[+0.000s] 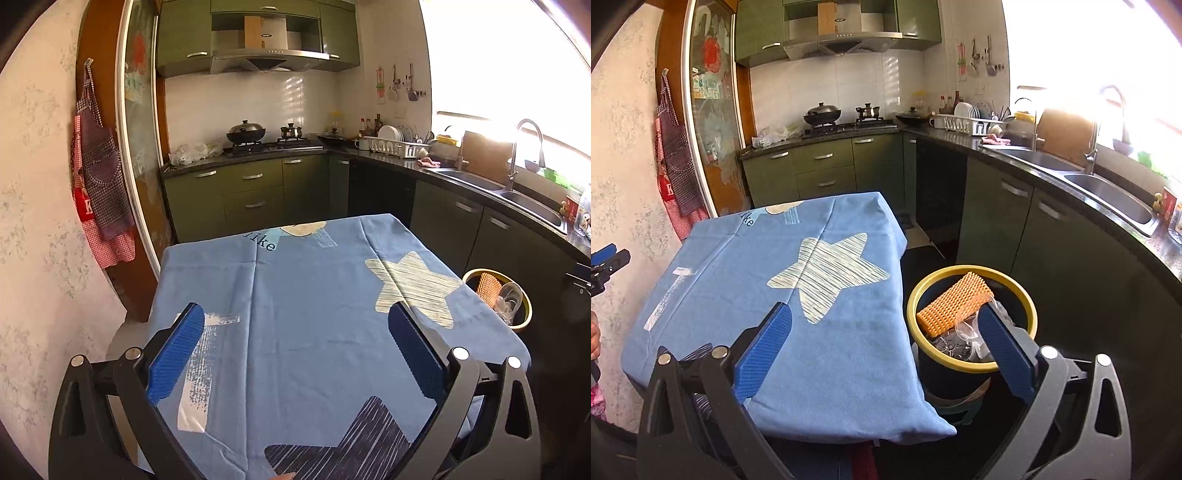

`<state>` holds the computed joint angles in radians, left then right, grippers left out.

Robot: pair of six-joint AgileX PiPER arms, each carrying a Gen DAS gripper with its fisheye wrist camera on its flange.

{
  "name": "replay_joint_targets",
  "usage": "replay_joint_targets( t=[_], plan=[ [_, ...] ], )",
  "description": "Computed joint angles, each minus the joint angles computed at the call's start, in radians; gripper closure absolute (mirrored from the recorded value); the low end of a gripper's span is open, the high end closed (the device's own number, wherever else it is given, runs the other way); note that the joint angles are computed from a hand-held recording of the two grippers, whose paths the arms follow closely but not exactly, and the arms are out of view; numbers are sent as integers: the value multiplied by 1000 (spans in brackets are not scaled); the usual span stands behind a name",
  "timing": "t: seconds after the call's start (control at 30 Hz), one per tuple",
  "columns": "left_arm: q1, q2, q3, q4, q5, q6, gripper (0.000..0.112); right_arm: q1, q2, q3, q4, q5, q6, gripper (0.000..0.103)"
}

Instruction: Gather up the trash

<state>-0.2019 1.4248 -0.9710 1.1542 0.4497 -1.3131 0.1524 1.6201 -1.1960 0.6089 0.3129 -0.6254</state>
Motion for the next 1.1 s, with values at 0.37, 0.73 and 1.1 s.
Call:
replay_joint_targets(
  t=[0.37, 0.73, 1.1],
  plan=[
    [-106, -97, 79, 41, 96, -116, 14, 28, -32, 49, -47, -56, 14, 7],
    [-134, -91, 56, 35, 124, -126, 14, 17, -22, 48, -18, -46, -18, 7],
    [-138, -81, 39, 24, 124, -100, 14, 14, -18, 46, -8, -46, -29, 7]
  ],
)
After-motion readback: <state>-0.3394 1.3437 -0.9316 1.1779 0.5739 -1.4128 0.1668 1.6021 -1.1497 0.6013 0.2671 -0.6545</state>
